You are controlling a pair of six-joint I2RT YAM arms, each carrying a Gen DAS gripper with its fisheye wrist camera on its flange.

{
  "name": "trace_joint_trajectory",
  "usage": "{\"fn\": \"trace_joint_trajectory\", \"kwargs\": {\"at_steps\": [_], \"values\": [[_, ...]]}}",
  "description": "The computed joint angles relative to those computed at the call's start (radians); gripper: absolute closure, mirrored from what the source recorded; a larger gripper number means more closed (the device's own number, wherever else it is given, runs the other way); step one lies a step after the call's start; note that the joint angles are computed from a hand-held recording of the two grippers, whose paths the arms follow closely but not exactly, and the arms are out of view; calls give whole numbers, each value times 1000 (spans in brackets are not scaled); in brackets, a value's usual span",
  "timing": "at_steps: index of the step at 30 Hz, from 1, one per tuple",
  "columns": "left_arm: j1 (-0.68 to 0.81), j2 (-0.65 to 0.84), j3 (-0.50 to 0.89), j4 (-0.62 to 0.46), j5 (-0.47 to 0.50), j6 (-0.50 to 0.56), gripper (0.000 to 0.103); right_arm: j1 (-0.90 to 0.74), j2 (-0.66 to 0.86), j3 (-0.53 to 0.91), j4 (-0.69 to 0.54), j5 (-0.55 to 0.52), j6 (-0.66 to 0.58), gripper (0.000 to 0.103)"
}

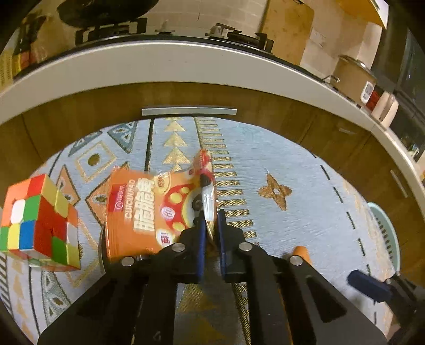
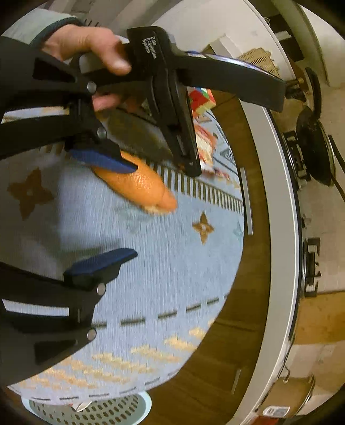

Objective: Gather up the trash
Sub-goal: 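Grasp the orange chips bag with the left tool, then grasp the orange bread roll with the right tool while the left tool holds the chips bag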

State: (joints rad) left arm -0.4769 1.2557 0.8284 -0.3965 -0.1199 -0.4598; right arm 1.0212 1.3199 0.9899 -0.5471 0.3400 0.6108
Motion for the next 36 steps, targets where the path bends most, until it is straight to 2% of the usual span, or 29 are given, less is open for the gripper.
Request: {"fn": "trace_joint_trajectory", "kwargs": {"at_steps": [3,9,14,19,22,27,29,32,34,35,36], "values": [[51,-43,-39,36,89,2,97,17,48,40,2,7,-11,47],[107,-93,-74,50,154,25,97,-8,68,38,33,-39,8,47],[122,-87,-69,37,163,26,97,9,38,47,-34,-38,59,47],[123,-79,-61,30,149,21,97,-7,35,39,-38,-160,130,47],[144,-80,-64,33,175,12,97,-14,68,65,-47,-164,155,47],[165,-87,-74,40,198,10,97,-67,106,92,-22,-232,227,35],[165,-90,-75,40,197,11,97,-76,122,111,-31,-234,259,35],[166,-95,-77,37,198,10,97,-54,171,174,-88,-177,271,35],[165,-95,-77,37,197,8,97,-24,219,233,-152,-107,264,47],[167,-97,-78,37,200,7,97,-9,238,258,-185,-71,253,66],[171,-100,-81,38,205,7,97,-5,242,264,-193,-64,239,69]]}}
